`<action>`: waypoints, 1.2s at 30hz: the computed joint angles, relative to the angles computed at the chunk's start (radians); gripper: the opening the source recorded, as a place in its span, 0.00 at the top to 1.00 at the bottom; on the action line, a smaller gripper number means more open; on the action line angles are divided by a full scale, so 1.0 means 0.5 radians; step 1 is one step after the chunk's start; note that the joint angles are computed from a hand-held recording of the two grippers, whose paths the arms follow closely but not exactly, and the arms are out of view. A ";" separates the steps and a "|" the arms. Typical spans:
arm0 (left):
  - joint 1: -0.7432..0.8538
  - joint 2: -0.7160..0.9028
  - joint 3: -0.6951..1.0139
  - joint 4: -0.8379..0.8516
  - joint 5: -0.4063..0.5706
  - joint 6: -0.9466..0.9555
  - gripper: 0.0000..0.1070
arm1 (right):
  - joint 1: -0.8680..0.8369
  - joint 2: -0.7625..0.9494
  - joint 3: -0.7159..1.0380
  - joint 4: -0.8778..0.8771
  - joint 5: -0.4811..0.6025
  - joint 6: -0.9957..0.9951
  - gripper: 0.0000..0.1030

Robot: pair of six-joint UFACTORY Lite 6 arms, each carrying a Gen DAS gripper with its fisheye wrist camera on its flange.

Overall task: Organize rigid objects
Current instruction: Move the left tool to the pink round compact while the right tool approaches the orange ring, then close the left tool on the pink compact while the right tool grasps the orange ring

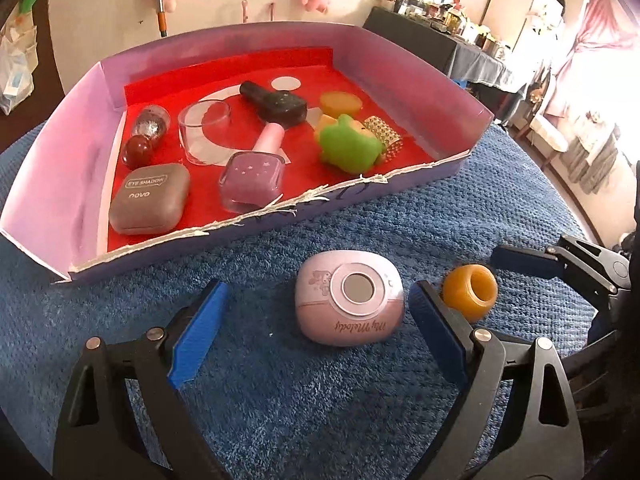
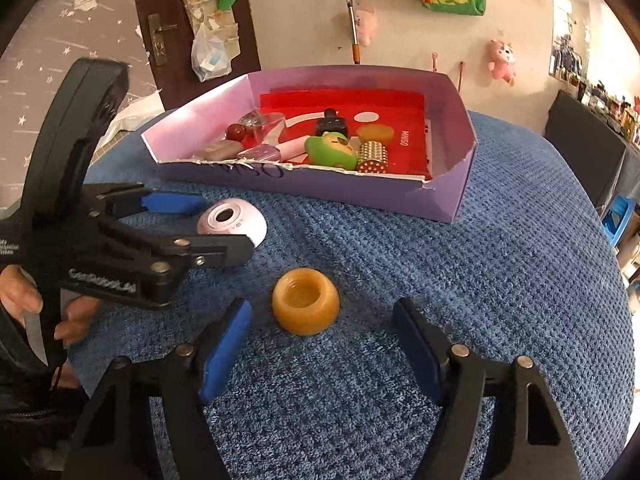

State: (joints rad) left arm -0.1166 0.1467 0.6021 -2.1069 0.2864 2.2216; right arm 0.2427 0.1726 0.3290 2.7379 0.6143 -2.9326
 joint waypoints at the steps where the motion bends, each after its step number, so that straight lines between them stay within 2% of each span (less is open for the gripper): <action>1: -0.016 0.001 -0.004 -0.099 -0.014 0.092 0.19 | 0.017 0.017 0.014 0.017 -0.002 -0.008 0.33; 3: -0.031 -0.001 -0.016 -0.230 -0.016 0.232 0.24 | 0.061 0.071 0.057 0.075 -0.012 -0.038 0.42; 5: -0.024 -0.015 -0.026 -0.149 0.020 0.184 0.40 | 0.147 0.090 0.066 0.268 -0.005 -0.184 0.51; 6: -0.011 -0.027 -0.025 0.003 0.051 0.054 0.51 | 0.185 0.100 0.078 0.334 -0.016 -0.240 0.55; 7: -0.008 -0.031 -0.016 0.087 0.044 -0.029 0.51 | 0.235 0.098 0.073 0.443 -0.011 -0.332 0.61; 10: 0.044 -0.097 -0.043 0.298 0.096 -0.221 0.51 | 0.275 0.082 0.054 0.513 -0.004 -0.387 0.61; 16: 0.117 -0.455 -0.197 0.542 0.114 -0.419 0.51 | 0.136 -0.223 -0.083 0.242 -0.036 -0.144 0.61; 19: 0.148 -0.531 -0.228 0.633 0.132 -0.497 0.51 | 0.108 -0.309 -0.089 0.217 -0.064 -0.095 0.61; 30: 0.250 -0.616 -0.245 0.828 0.207 -0.669 0.51 | 0.149 -0.254 -0.042 0.285 -0.068 -0.104 0.61; 36: 0.361 -0.646 -0.025 1.329 0.343 -1.156 0.51 | 0.128 -0.377 0.050 0.191 -0.211 -0.008 0.61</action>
State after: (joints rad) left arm 0.0637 -0.1761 0.5896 -1.4422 0.4578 1.6434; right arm 0.3068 -0.0161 0.3543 2.8333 0.5087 -2.9365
